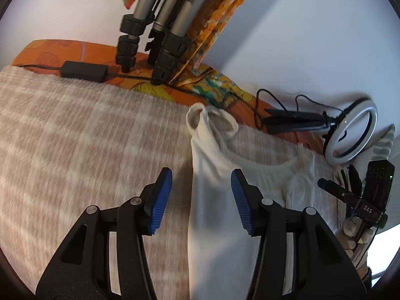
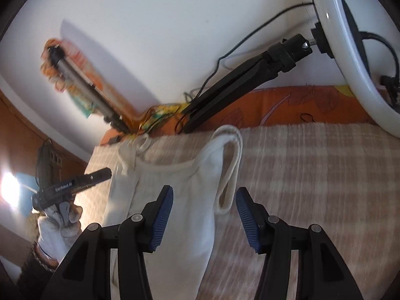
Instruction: Fold small clothes
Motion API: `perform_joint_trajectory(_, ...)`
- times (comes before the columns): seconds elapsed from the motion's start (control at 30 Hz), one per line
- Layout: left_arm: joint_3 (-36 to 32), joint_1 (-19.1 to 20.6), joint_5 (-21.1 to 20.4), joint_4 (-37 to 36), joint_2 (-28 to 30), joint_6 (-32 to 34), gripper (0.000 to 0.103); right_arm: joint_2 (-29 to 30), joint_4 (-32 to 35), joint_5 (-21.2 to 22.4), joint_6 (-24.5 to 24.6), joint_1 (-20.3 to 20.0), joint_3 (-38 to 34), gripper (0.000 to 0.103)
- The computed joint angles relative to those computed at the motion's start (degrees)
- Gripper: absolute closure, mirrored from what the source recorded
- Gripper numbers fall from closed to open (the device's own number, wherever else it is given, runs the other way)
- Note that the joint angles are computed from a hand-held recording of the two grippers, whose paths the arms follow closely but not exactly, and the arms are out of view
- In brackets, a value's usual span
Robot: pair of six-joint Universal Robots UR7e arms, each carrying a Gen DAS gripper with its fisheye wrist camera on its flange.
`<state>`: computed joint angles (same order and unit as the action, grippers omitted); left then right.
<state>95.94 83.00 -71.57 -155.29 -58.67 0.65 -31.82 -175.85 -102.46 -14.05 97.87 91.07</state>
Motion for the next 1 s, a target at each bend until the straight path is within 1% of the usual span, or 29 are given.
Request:
perform_joint_trajectory(0.07, -1.38, 0.08, 0.16, -0.38, 1.22, 0.13, 0.053, 1.26, 1.36, 0.77, 0.04, -0.52, -2.46, 0.062)
perform_joint_trajectory(0.1, -2.02, 0.1, 0.31, -0.69, 1.83, 0.29, 0.053, 1.94, 2.07, 0.35, -0.11, -0.54, -3.62, 0.065)
perform_joint_trajectory(0.17, -3.19, 0.05, 0.79, -0.99, 2.95, 0.45, 0.053, 3.64, 3.15, -1.07, -0.92, -0.33, -6.28, 0.065)
perform_joint_trajectory(0.3, -4.91, -0.23, 2.04, -1.32, 4.84, 1.16, 0.053, 5.97, 5.06, -2.07, -1.5, -0.25, -9.86, 0.065)
perform_joint_trajectory(0.33, -5.13, -0.33, 2.41, -1.37, 5.21, 1.5, 0.053, 6.39, 4.91, -2.16, -1.56, -0.19, -10.35, 0.069)
perform_joint_trajectory(0.37, -4.82, -0.72, 3.69, -2.86, 5.63, 2.63, 0.053, 6.82, 5.15, -1.96, -1.42, -0.16, -10.98, 0.074)
perform_joint_trajectory(0.4, -4.72, -1.04, 4.61, -3.61, 5.97, 3.48, 0.053, 7.12, 5.58, -1.71, -1.35, -0.15, -11.45, 0.077)
perform_joint_trajectory(0.43, -4.62, -1.43, 5.72, -4.41, 6.36, 4.63, 0.058, 7.44, 5.8, -1.97, -1.59, -0.04, -11.82, 0.083)
perform_joint_trajectory(0.47, -4.91, -1.75, 6.77, -3.66, 6.67, 5.18, 0.068, 7.87, 5.86, -2.49, -1.95, 0.11, -12.25, 0.087)
perform_joint_trajectory(0.5, -5.3, -1.83, 6.98, -2.83, 6.93, 5.44, 0.096, 8.08, 5.72, -2.95, -2.39, 0.29, -12.34, 0.09)
perform_joint_trajectory(0.53, -5.7, -1.83, 6.95, -1.98, 7.17, 5.09, 0.099, 8.29, 5.53, -3.05, -2.78, 0.45, -12.42, 0.095)
perform_joint_trajectory(0.57, -5.48, -1.88, 7.0, -2.74, 7.17, 4.64, 0.099, 8.46, 5.28, -2.83, -2.91, 0.57, -12.51, 0.097)
perform_joint_trajectory(0.7, -4.16, -2.15, 6.07, -4.95, 6.21, 4.57, 0.1, 7.68, 2.55, -2.22, -4.34, 1.01, -10.9, 0.099)
perform_joint_trajectory(0.9, -0.91, -3.19, 4.83, -5.89, 2.51, 5.06, 0.1, 5.13, -1.65, -0.89, -5.55, 1.93, -6.93, 0.099)
perform_joint_trajectory(1.0, 1.07, -3.73, 3.95, -6.24, 0.05, 4.71, 0.1, 4.01, -3.24, -1.72, -5.66, 2.77, -5.03, 0.099)
